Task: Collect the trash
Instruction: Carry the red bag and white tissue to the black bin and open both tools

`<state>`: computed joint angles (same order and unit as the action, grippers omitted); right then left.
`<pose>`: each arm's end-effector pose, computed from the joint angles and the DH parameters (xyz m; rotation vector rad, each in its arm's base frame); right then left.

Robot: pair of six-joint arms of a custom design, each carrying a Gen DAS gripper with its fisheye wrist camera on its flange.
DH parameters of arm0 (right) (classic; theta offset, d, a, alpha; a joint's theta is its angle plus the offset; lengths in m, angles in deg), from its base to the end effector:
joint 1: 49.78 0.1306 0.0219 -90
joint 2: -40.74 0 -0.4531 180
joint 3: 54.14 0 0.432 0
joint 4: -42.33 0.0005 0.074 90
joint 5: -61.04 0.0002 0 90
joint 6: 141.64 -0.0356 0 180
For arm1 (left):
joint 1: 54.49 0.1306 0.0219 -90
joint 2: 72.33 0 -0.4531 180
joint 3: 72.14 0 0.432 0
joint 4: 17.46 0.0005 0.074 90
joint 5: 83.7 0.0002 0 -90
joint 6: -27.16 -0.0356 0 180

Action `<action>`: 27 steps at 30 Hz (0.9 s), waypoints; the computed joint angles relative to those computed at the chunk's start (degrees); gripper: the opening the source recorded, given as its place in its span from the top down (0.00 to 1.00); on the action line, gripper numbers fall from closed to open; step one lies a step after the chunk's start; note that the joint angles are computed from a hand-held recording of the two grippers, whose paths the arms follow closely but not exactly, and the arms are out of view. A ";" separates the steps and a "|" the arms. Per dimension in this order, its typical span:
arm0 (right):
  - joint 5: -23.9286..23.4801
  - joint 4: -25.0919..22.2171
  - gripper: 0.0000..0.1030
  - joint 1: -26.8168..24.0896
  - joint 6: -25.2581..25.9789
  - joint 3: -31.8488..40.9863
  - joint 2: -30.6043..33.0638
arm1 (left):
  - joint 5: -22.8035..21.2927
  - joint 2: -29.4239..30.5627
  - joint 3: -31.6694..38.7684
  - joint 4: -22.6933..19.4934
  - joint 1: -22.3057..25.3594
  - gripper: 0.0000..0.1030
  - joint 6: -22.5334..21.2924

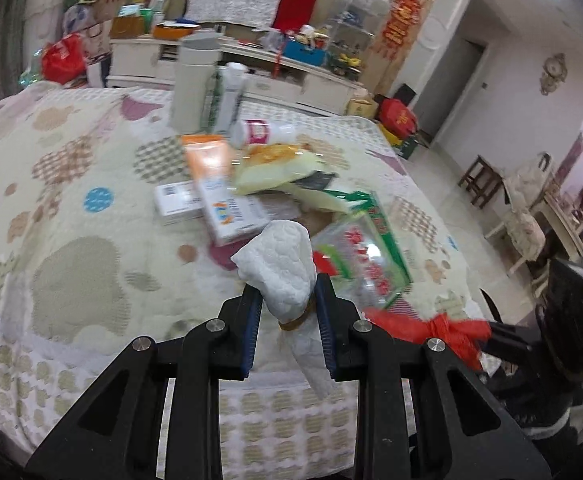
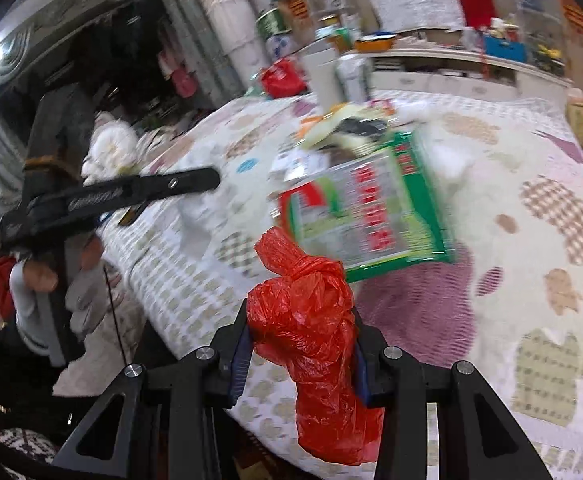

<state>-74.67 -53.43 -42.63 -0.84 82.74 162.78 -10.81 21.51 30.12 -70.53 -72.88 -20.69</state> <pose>0.6868 0.1113 0.5277 -1.3109 2.1911 0.9232 0.5310 -0.1660 0.5699 -0.6176 2.2306 -0.1864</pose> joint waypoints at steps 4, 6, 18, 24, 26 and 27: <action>0.45 3.44 0.62 -1.25 -4.09 1.30 0.58 | 1.43 2.65 3.03 0.03 -0.73 0.77 -1.74; 0.47 4.11 0.62 -2.14 -5.84 3.22 1.55 | 1.92 4.20 4.73 -0.02 -1.16 0.77 -2.68; 2.53 13.22 0.62 -4.86 -16.11 5.51 2.93 | 1.42 12.41 14.43 -2.11 -3.32 0.77 -6.97; 3.76 16.06 0.62 -6.30 -19.11 6.69 3.59 | 1.48 16.10 19.69 -3.65 -4.25 0.77 -9.54; 4.09 16.34 0.62 -6.67 -20.09 7.60 4.10 | 1.38 17.29 21.43 -4.00 -4.55 0.77 -10.38; 4.44 16.78 0.62 -6.89 -20.59 7.85 4.24 | 1.37 17.78 22.11 -4.15 -4.72 0.77 -10.57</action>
